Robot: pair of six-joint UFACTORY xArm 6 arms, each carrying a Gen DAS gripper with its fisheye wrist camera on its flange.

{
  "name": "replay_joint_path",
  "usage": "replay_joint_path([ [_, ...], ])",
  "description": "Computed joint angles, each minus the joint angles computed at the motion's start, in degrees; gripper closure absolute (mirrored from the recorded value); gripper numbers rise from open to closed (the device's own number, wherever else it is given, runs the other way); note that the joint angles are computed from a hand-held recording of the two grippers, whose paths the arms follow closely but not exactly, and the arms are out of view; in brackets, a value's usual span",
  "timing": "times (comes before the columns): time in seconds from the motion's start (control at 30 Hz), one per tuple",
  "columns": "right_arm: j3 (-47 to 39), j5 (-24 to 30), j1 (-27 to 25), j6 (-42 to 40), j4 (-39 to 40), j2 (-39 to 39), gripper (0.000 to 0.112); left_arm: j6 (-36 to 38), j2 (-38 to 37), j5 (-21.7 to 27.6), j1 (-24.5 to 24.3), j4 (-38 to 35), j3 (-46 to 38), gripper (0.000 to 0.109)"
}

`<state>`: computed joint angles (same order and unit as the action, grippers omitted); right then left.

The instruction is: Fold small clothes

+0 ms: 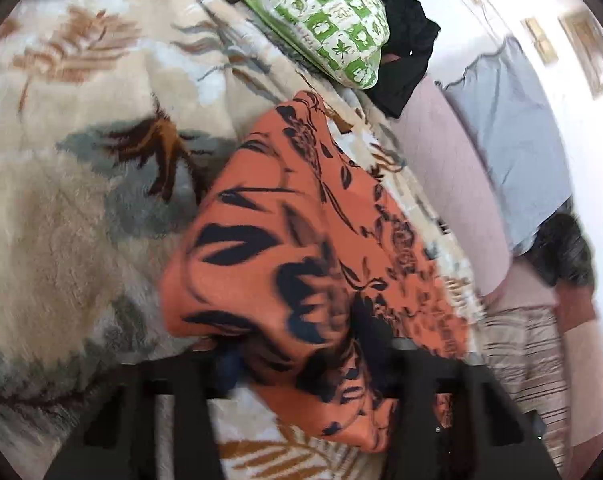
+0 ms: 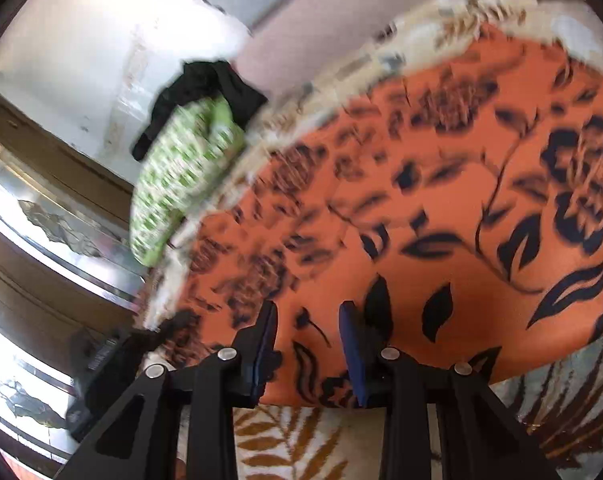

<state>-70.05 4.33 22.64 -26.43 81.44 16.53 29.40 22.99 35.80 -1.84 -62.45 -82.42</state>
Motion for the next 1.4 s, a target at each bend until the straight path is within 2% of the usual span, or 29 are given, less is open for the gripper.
replay_joint_path([
  [0.07, 0.5, 0.0, -0.1, 5.2, -4.8, 0.5, 0.084, 0.3, 0.1, -1.1, -0.5, 0.4, -0.2, 0.075],
  [0.13, -0.1, 0.2, -0.1, 1.1, -0.4, 0.6, 0.084, 1.0, -0.3, -2.3, -1.0, 0.7, 0.0, 0.080],
  [0.33, 2.6, 5.3, -1.9, -3.7, 4.5, -2.6, 0.085, 9.3, -5.2, -7.8, -4.2, 0.6, 3.0, 0.084],
  [0.4, 3.2, 7.3, -3.2, -6.5, 9.1, -3.7, 0.085, 11.7, -7.3, -8.9, -5.3, -0.3, 4.1, 0.084],
  [0.5, 4.8, 6.3, -5.3, -14.2, 18.2, -6.8, 0.085, 13.9, -10.3, -11.8, -8.3, 1.4, 5.7, 0.084],
  [0.6, 6.9, 5.2, -9.0, -27.3, 32.7, -10.9, 0.086, 12.8, -12.0, -12.2, -11.4, 5.7, 5.6, 0.085],
  [0.67, 9.1, 6.3, -11.8, -33.0, 40.0, -13.5, 0.086, 10.0, -12.4, -12.4, -13.7, 9.6, 4.9, 0.085],
  [0.83, 15.9, 11.7, -19.2, -40.0, 51.4, -20.2, 0.086, 4.0, -10.7, -13.8, -21.7, 18.7, 2.4, 0.085],
  [0.97, 21.3, 15.6, -25.0, -41.9, 55.8, -24.9, 0.085, 1.2, -6.0, -11.9, -28.2, 23.2, -0.8, 0.084],
  [1.1, 25.0, 21.9, -29.5, -39.5, 56.6, -26.3, 0.081, -2.8, -0.7, 0.7, -29.3, 27.9, -6.5, 0.073],
  [1.2, 26.3, 27.5, -31.2, -35.4, 54.6, -25.5, 0.081, 7.7, -4.5, 3.5, -26.7, 18.6, -2.9, 0.065],
  [1.23, 26.1, 28.7, -31.2, -33.5, 53.2, -24.8, 0.081, 11.3, -6.1, 4.4, -25.4, 15.8, -1.8, 0.058],
  [1.27, 25.9, 29.0, -31.2, -32.0, 51.5, -24.6, 0.080, 15.3, -8.2, 4.3, -23.9, 12.8, -0.1, 0.052],
  [1.3, 25.4, 29.0, -30.8, -31.5, 50.4, -24.1, 0.080, 18.6, -10.1, 2.5, -23.0, 10.3, 1.6, 0.038],
  [1.33, 24.7, 28.7, -30.1, -31.2, 49.3, -23.8, 0.079, 21.3, -11.5, -0.5, -22.3, 8.3, 3.3, 0.030],
  [1.4, 23.1, 26.7, -28.3, -29.8, 45.8, -23.3, 0.069, 22.3, -13.4, -8.4, -21.6, 9.2, 6.8, 0.030],
])
